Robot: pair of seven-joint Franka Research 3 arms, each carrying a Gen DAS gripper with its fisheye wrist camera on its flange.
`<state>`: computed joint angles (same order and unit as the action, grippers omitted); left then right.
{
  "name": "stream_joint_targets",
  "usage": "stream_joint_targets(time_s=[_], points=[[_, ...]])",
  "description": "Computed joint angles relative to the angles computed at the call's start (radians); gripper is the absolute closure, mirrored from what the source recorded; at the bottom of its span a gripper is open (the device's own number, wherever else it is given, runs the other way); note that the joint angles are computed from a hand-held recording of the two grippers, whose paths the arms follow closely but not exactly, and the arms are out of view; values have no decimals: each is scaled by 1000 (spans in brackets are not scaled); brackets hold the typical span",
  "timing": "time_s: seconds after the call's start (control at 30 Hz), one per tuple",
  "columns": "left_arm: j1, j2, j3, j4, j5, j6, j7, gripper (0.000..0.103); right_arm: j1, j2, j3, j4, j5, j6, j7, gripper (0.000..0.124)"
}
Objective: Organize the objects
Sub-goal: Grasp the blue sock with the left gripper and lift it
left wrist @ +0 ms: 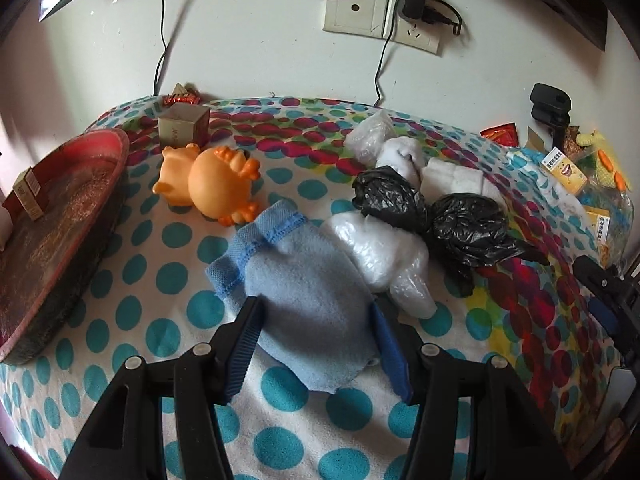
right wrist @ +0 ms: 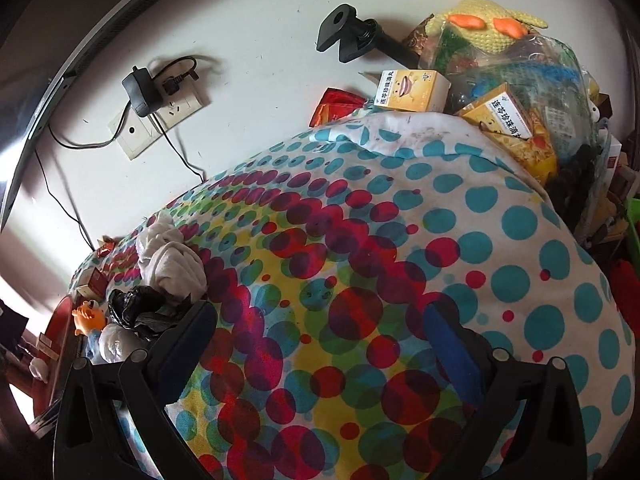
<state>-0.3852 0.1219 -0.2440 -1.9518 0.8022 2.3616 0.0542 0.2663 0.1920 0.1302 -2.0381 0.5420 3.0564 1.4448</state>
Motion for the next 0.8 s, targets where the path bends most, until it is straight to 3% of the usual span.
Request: stream_joint_targets(time_s=[0.03,0.07,0.17,0.27,0.8], points=[[0,0,-1,-1,-2,5,10,54,0,0,1,0,2,0,1,21],[2,-2,0,-4,0,19,21,70,0,0,-1,0,1,-1,3,21],[4,-24,-3,-20,10,50,52,84,2,-2,-2,-2,-1,2,4,21],[0,-59,-10,-38,49,41,26,85,-2,1,1,1,3,-1,-1,21],[-44,-144,-73,1,266,-177,100,85,8,2,-11,4,-13,-9,15,21]])
